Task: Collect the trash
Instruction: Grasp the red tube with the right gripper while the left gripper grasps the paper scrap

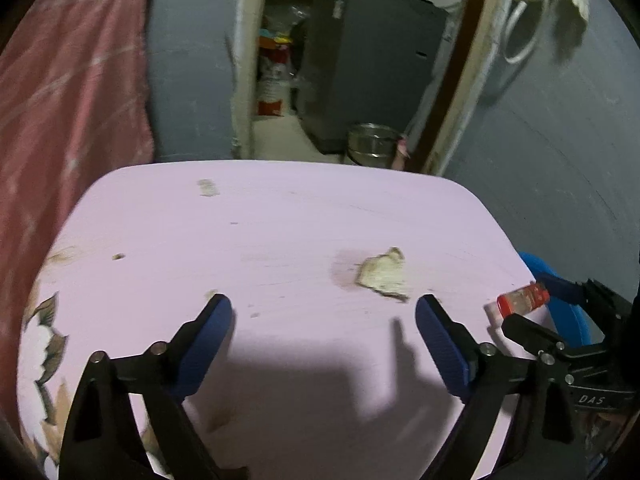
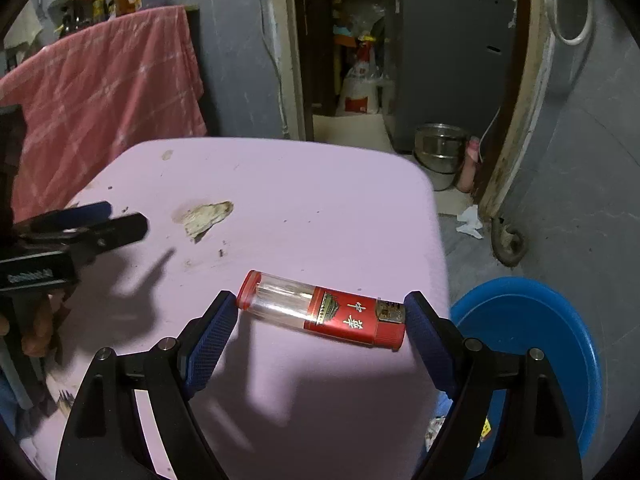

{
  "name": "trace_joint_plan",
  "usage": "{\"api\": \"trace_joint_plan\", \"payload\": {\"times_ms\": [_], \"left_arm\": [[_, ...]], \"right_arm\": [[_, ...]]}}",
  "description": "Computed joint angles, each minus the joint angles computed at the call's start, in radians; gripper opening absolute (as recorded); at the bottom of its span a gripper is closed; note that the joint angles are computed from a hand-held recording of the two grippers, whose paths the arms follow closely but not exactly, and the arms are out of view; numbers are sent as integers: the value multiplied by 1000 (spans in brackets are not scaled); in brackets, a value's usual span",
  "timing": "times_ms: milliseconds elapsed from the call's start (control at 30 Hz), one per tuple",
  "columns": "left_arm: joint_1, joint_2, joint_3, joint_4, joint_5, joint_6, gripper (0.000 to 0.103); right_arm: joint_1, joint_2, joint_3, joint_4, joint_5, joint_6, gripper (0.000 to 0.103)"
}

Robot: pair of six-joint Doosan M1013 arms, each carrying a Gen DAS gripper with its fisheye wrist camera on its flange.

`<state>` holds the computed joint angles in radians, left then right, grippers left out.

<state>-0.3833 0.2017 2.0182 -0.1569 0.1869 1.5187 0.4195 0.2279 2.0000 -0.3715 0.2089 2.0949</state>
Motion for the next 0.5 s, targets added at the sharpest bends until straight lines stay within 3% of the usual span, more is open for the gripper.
{"api": "trace_joint_plan", "payload": {"times_ms": [133,200,267,333,500], "left_arm": [[-9,25,-31,-65,40,91,78],[-13,37,-47,-109,71,144,70],[-22,46,-61,-52,95,100,69],[-29,51,-70,-63,105,122,63],[-48,66,-88,61,122,31,51]], "right_arm": [[-7,-6,10,-41,-15,30,85],[-10,-10,13,-54,-19,38,85],[-11,-13,17,-68,-26,51,85],[-15,-16,22,-58,-36,45,85],[-19,-21,27,-35,-49,24,85]]}}
